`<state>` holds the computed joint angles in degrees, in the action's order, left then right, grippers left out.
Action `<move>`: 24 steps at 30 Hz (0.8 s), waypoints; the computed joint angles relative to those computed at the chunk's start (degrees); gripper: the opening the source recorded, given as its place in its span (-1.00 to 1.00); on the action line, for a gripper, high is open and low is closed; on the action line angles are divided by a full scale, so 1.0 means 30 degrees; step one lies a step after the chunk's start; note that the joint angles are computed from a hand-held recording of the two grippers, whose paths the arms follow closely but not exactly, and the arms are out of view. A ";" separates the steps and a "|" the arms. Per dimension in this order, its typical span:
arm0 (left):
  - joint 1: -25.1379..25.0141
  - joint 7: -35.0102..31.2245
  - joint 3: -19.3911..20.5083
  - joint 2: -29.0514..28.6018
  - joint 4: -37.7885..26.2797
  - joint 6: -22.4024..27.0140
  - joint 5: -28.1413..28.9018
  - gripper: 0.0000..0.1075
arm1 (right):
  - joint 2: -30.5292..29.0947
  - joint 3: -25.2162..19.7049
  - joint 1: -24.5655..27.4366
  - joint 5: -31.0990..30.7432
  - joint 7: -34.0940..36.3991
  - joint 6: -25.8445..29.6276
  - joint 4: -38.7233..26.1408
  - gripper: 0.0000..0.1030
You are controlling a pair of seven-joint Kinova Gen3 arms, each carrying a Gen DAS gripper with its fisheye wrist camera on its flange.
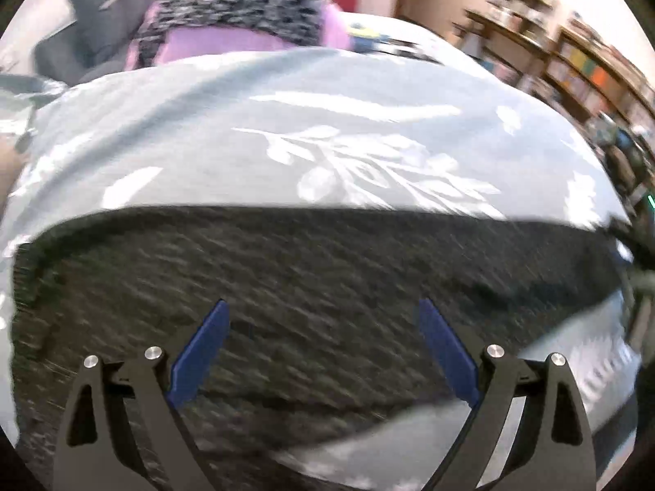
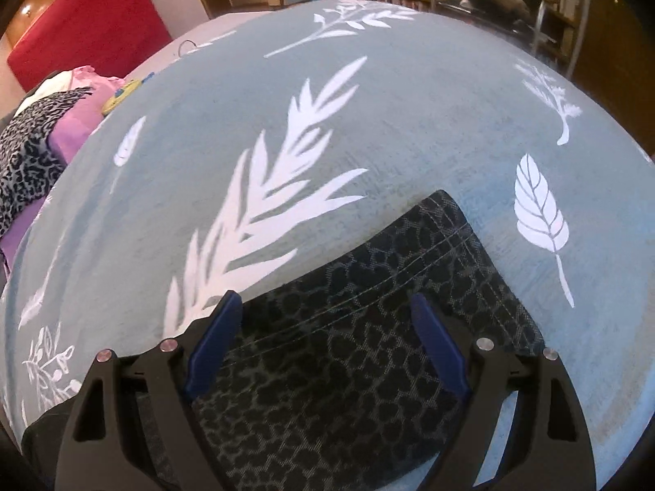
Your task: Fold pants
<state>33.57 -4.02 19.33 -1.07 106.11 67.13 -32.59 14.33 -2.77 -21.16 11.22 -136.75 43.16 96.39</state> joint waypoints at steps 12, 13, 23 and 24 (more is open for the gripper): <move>-0.4669 -0.0895 -0.1791 -0.2753 0.1906 0.1150 0.2189 0.72 | 0.0437 0.0191 -0.0688 0.1067 -0.1216 0.0557 -0.0332 0.68; -0.5128 -0.1048 -0.2017 -0.3091 0.2146 0.1026 0.2463 0.72 | 0.0464 0.0194 -0.0728 0.1101 -0.1312 0.0651 -0.0391 0.68; -0.8517 -0.1721 -0.2379 -0.4671 0.3047 0.1409 0.3597 0.72 | 0.0912 0.0328 -0.1280 0.1916 -0.2162 0.1079 -0.0827 0.69; -0.8794 -0.1760 -0.2495 -0.4831 0.3176 0.1387 0.3754 0.72 | 0.0945 0.0330 -0.1317 0.1967 -0.2237 0.1121 -0.0868 0.69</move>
